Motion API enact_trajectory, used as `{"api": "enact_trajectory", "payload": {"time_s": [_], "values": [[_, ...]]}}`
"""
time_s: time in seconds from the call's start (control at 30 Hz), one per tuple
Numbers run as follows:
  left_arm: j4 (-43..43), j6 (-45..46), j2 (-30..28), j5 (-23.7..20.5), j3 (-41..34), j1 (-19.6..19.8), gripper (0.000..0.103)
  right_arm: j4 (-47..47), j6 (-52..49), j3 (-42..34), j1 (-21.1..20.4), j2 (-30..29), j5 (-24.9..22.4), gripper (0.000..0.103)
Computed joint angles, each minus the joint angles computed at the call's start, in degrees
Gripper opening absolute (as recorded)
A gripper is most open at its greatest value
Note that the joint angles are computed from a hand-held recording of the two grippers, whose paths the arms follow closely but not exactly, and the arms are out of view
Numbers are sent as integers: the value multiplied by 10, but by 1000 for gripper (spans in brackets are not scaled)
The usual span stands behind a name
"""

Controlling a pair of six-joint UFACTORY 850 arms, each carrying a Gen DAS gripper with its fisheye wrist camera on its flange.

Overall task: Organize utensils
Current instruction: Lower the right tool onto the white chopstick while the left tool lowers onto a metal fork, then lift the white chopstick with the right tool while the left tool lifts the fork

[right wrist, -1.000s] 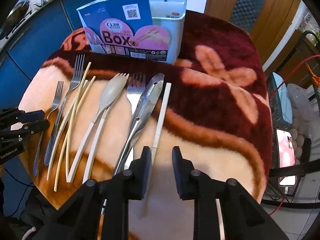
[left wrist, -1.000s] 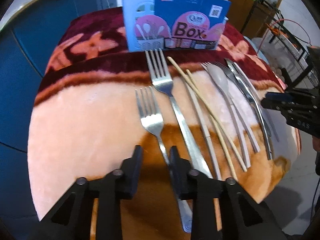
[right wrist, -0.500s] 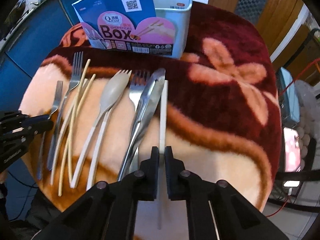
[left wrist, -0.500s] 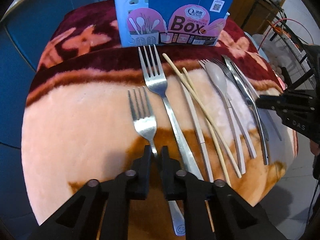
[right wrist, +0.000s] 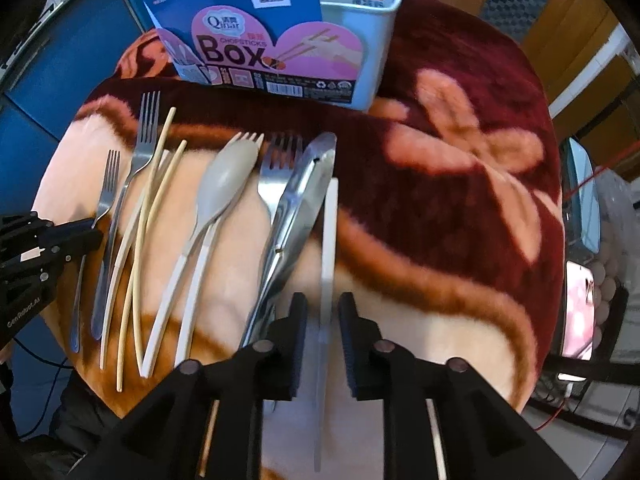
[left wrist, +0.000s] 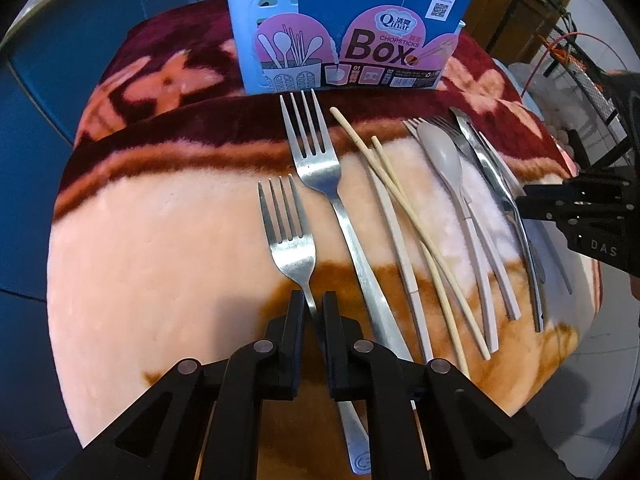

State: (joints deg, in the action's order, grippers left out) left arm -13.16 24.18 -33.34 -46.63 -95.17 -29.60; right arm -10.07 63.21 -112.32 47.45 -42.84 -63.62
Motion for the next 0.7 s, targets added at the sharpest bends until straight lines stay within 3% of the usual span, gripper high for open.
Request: {"api": "enact_trajectory", "payload": {"time_s": [0.17, 0.23, 0.27, 0.37, 0.5, 0.63, 0.7], "values": [[-32, 18, -2, 10, 0, 6, 8, 6, -6, 5, -9, 1, 19, 20], [-56, 40, 5, 22, 13, 11, 8, -12, 3, 14, -4, 7, 24, 8], [-68, 49, 8, 26, 17, 14, 7, -18, 7, 25, -3, 14, 30, 8], [-121, 92, 26, 51, 43, 26, 6, -44, 54, 80, 3, 50, 80, 8], [-214, 176, 62, 103, 85, 40, 5, -128, 146, 164, 23, 114, 134, 8], [-334, 301, 102, 182, 132, 46, 3, -239, 234, 180, 48, 132, 134, 8], [-376, 333, 104, 192, 129, 49, 3, -288, 279, 192, 60, 142, 135, 8]]}}
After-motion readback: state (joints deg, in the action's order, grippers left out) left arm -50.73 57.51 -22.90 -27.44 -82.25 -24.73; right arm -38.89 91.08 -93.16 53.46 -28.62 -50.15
